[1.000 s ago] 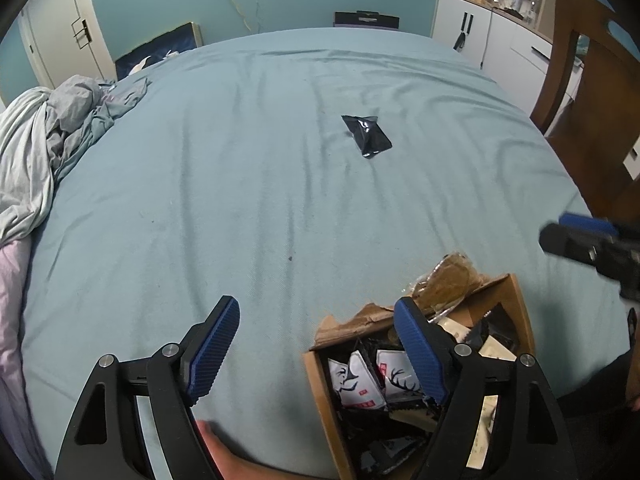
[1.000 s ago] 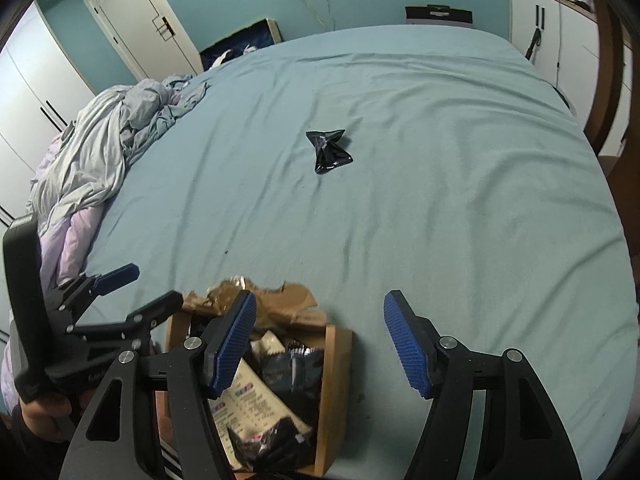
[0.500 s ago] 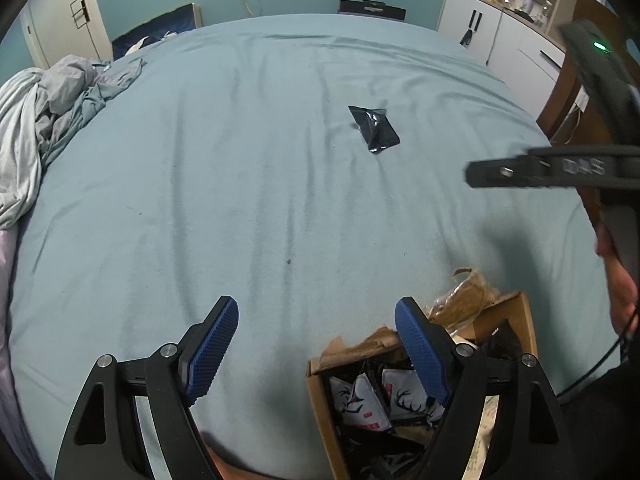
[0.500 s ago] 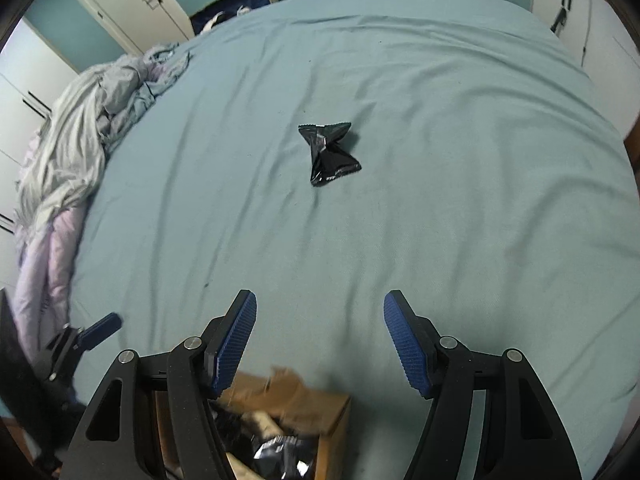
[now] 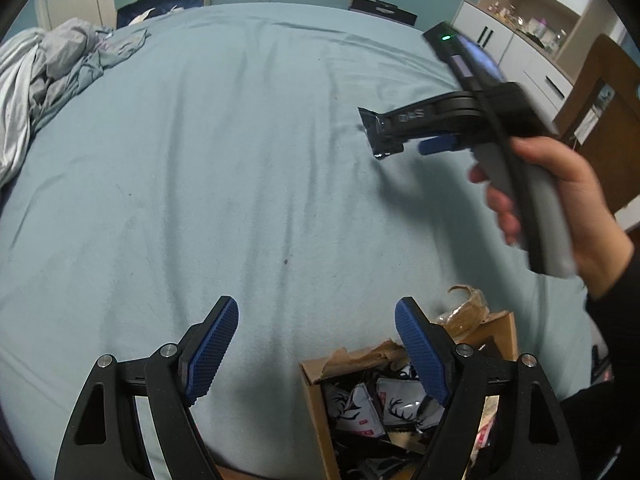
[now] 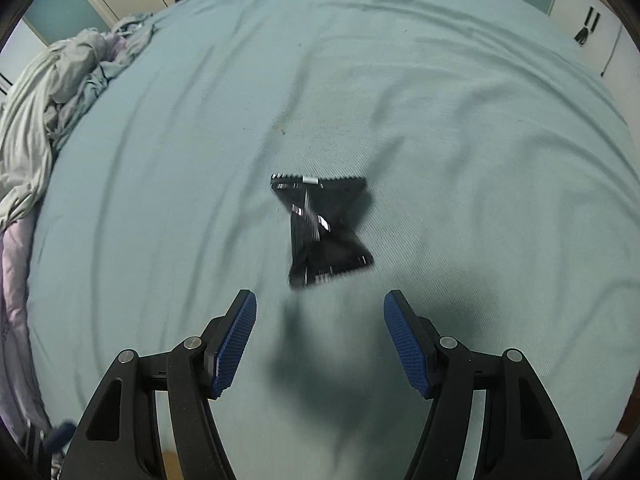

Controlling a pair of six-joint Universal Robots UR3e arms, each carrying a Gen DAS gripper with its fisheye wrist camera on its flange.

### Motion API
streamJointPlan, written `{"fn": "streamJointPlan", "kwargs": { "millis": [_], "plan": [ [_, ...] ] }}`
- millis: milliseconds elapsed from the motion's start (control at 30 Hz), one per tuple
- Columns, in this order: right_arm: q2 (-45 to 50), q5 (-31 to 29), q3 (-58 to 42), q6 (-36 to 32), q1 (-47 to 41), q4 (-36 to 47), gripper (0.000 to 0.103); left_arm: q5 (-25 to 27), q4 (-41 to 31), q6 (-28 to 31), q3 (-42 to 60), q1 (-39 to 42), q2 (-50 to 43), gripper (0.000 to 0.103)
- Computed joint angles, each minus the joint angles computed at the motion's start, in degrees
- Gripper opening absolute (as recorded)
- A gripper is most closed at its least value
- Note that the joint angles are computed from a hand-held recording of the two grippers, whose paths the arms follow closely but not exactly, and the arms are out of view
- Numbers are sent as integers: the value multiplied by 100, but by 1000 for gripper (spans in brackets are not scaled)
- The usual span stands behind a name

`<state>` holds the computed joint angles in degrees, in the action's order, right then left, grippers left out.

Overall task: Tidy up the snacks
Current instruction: 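Grasp the last black packet with the right gripper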

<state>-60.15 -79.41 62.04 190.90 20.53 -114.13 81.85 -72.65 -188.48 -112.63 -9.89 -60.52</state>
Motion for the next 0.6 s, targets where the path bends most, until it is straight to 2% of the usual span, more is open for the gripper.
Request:
{"fn": "streamJointPlan", "kwargs": {
  "millis": [100,333,367,433,600],
  "plan": [
    [562,-377,-598,205,139,-32,65,-63,7,15,-49,46,23,82],
    [1298,-708,-1455,312,308,13,65,-88,97,65,-85,29,-66,82],
    [1386,-833,-1551,279,358,50,63,-75,115,56,-85,25,-95,82],
    [1418,-938,-1614,166,393,94,36,-67,136,92,-90,78,-125,82],
    [640,-894,-424,-83,378,-594,30,108,217,75,-87,61,-191,82]
  ]
}}
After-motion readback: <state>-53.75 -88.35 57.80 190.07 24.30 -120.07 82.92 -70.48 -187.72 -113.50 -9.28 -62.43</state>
